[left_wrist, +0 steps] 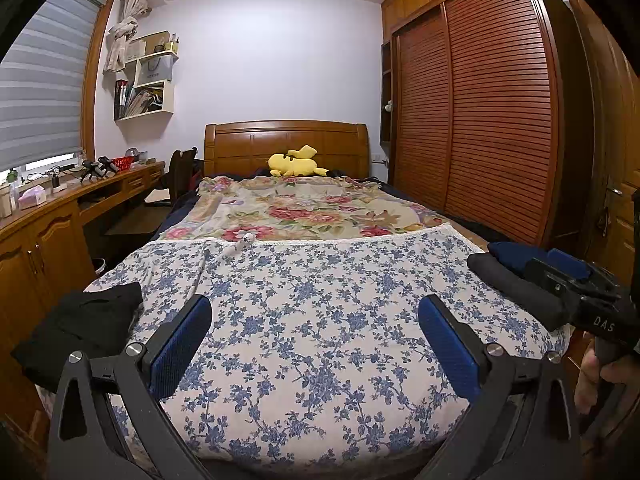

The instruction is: Fold large clothes

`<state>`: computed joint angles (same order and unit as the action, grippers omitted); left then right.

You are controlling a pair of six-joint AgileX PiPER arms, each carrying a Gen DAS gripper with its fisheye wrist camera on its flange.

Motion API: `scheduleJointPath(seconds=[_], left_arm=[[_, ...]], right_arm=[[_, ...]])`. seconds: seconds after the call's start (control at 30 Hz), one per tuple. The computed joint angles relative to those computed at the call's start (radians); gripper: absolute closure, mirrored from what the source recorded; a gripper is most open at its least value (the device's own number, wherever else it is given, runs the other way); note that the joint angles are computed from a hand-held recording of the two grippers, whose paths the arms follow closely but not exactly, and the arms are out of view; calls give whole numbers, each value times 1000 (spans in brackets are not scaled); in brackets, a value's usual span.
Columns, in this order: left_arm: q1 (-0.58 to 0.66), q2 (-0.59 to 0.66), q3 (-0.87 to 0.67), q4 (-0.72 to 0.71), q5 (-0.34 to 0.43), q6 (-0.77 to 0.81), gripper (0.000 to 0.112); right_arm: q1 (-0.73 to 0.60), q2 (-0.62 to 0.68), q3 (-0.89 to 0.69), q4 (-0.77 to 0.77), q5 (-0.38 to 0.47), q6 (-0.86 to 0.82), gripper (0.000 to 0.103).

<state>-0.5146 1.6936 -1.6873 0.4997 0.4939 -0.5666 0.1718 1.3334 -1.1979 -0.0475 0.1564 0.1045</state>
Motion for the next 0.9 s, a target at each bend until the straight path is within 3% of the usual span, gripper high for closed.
scheduleJointPath(seconds=[0.9], left_arm=[[-8,-6,2,16,7,-15,9]], right_arm=[[-3,-1,5,53,-5,-49,18]])
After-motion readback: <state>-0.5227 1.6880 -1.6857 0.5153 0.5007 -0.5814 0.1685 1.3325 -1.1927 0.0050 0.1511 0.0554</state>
